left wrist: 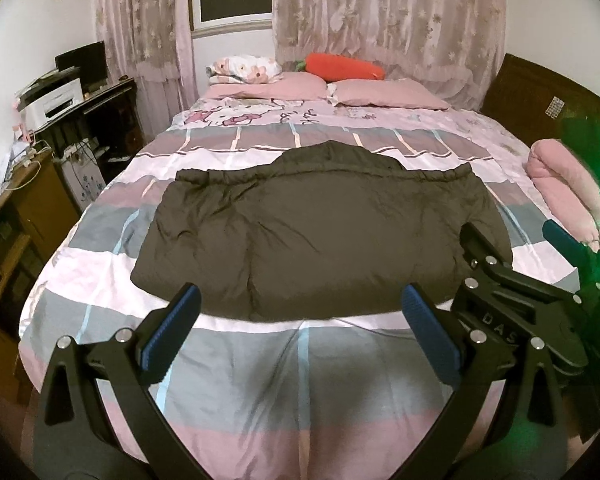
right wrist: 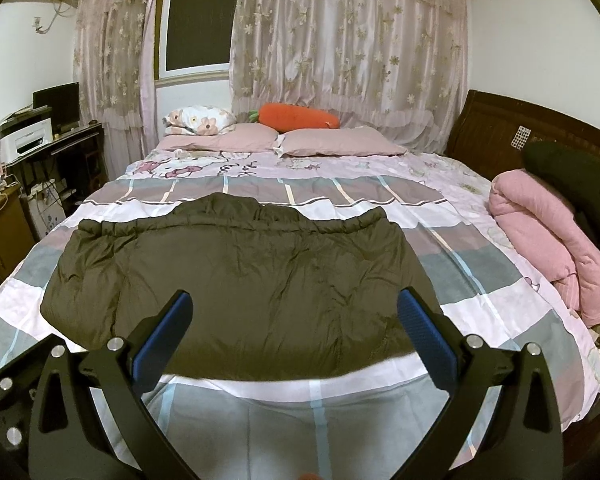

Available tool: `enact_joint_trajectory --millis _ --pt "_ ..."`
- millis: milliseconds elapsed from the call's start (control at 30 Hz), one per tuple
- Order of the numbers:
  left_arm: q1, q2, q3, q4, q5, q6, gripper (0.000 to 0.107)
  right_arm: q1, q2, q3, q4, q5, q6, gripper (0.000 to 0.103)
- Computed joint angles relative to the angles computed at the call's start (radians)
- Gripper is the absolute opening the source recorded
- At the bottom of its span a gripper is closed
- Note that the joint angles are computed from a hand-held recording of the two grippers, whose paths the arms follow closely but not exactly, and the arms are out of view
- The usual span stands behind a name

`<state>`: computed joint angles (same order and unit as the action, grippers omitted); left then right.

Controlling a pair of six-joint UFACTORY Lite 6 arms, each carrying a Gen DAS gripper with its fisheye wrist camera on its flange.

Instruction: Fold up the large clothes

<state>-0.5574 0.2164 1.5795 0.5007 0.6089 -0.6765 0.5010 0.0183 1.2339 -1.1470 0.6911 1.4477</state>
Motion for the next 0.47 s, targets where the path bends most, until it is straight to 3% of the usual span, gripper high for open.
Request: enact_joint_trajectory --millis 100,467 --pt "-0.028 -0.002 -0.009 0.111 0.024 -0.077 0.101 -0.011 -0.008 -0.016 -0.006 -0.016 -0.001 0.102" --pt "-0.023 0.008 0.011 0.075 0.040 -0.050 0.101 -0.055 -0.029 -0.042 0.015 -0.064 -0.039 0.102"
